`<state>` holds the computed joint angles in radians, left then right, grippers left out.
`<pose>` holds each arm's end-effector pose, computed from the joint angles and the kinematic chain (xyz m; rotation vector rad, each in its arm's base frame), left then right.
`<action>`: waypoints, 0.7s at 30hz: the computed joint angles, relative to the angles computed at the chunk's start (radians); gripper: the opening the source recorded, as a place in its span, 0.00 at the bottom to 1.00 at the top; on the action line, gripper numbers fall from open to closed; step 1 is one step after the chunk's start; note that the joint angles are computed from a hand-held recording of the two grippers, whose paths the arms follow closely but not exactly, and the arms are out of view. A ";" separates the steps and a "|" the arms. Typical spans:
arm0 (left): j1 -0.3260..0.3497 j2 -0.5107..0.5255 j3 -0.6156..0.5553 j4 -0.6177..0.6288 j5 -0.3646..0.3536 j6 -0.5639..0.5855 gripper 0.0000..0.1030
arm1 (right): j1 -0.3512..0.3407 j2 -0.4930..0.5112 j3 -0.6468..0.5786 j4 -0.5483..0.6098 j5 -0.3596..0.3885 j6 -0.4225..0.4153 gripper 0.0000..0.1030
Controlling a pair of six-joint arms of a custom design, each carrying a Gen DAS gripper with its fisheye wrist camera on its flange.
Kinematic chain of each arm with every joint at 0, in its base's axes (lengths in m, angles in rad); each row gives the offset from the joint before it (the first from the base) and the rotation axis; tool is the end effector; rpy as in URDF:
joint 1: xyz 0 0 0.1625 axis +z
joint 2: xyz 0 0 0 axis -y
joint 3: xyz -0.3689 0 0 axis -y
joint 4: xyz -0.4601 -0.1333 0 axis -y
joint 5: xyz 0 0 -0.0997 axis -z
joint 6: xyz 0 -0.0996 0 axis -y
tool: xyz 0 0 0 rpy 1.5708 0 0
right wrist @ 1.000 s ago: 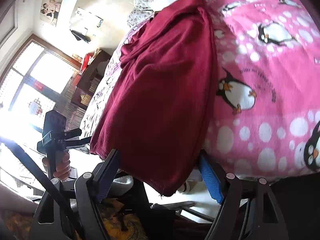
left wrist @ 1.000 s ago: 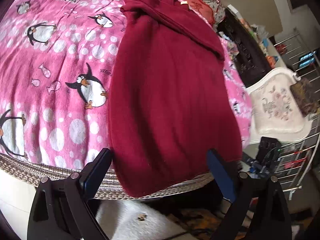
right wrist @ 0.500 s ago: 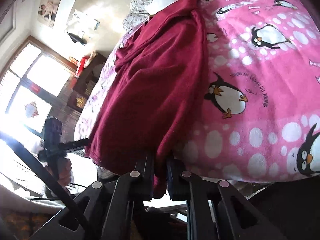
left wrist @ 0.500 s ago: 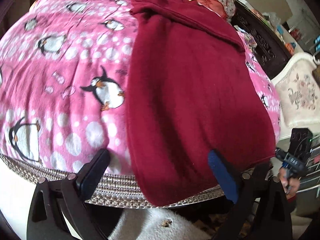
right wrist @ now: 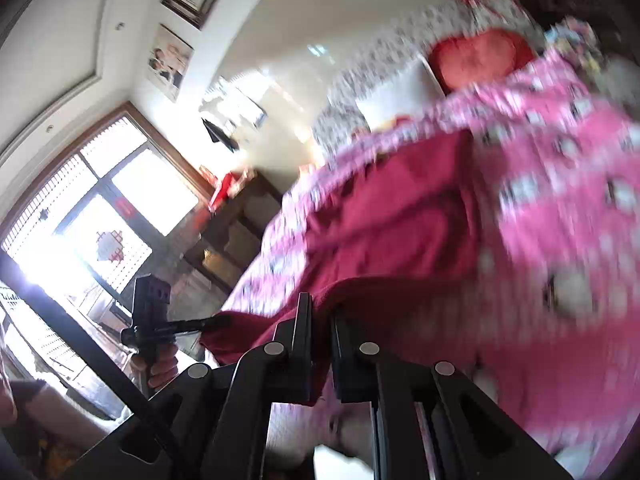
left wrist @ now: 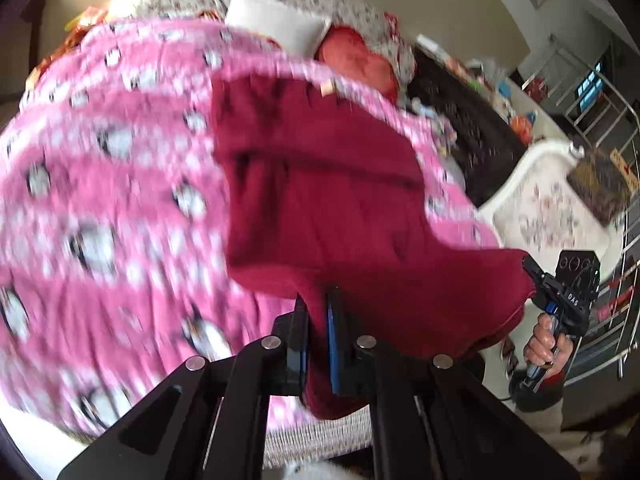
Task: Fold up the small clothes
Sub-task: 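Grasp the sweater hem with the left gripper while the right gripper lifts it back onto the bed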
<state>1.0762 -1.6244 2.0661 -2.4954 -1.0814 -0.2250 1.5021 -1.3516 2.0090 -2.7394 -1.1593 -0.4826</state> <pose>-0.0908 -0.5478 0.3026 0.2001 2.7219 -0.8674 0.1332 -0.5866 0.2106 -0.7152 2.6731 -0.8517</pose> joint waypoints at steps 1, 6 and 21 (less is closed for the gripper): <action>0.005 0.018 -0.029 -0.008 0.006 0.012 0.07 | 0.015 0.042 -0.046 -0.027 -0.008 0.023 0.08; 0.043 0.183 -0.250 -0.029 -0.009 0.055 0.07 | 0.078 0.235 -0.288 -0.036 -0.057 0.081 0.08; 0.221 0.787 -1.023 0.124 0.086 -0.013 0.44 | 0.119 0.825 -1.085 0.074 -0.414 0.231 0.63</action>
<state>1.2975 -0.8377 1.0427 -2.3719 -0.9954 -0.2381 1.6211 -0.5270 0.9245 -2.6659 -1.5730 -0.2512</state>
